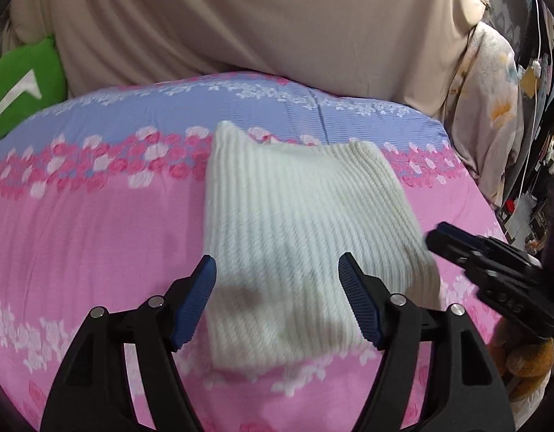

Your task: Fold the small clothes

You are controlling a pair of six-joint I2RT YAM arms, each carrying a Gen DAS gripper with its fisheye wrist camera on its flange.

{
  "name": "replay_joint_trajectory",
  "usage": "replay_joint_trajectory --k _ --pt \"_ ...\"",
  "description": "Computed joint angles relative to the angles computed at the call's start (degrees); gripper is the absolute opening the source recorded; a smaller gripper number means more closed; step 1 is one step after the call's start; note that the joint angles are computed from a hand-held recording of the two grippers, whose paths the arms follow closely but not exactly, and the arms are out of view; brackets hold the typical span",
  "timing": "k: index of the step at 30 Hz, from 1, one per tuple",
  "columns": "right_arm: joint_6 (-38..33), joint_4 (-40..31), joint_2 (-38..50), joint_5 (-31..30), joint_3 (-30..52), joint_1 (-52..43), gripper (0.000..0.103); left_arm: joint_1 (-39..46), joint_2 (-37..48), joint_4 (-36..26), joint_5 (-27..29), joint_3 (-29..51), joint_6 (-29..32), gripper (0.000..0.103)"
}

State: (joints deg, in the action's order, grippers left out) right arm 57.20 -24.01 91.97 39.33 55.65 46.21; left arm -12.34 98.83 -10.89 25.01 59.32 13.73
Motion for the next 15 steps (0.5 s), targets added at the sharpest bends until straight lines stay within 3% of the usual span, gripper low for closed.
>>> replay_joint_trajectory --k 2,3,4,5,8,13,15 --pt "-2.49 1.61 4.66 -5.09 -0.44 -7.23 0.032 -2.67 4.03 -0.22 -2.64 2.86 -0.31 0.068" --pt "-3.76 6.74 5.88 -7.25 -2.6 -9.34 0.035 -4.14 6.12 -0.04 -4.88 3.95 -0.68 0.068" --pt "-4.47 12.03 4.33 -9.21 -5.6 -10.96 0.035 -5.0 6.88 2.03 -7.17 3.39 -0.85 0.068" --pt "-3.77 11.84 3.06 -10.12 -5.93 -11.18 0.036 -5.87 7.03 5.22 -9.63 2.1 -0.64 0.071" --pt "-2.53 9.71 -0.31 -6.17 -6.04 -8.07 0.035 -6.58 6.84 7.37 -11.3 0.93 -0.03 0.075" --pt "-0.42 11.78 2.11 -7.08 -7.89 -8.33 0.037 -6.23 6.62 7.27 -10.64 0.76 -0.06 0.079" --pt "2.08 10.11 -0.79 -4.75 -8.44 -6.17 0.047 -5.19 4.76 6.44 -9.25 0.04 -0.19 0.079"
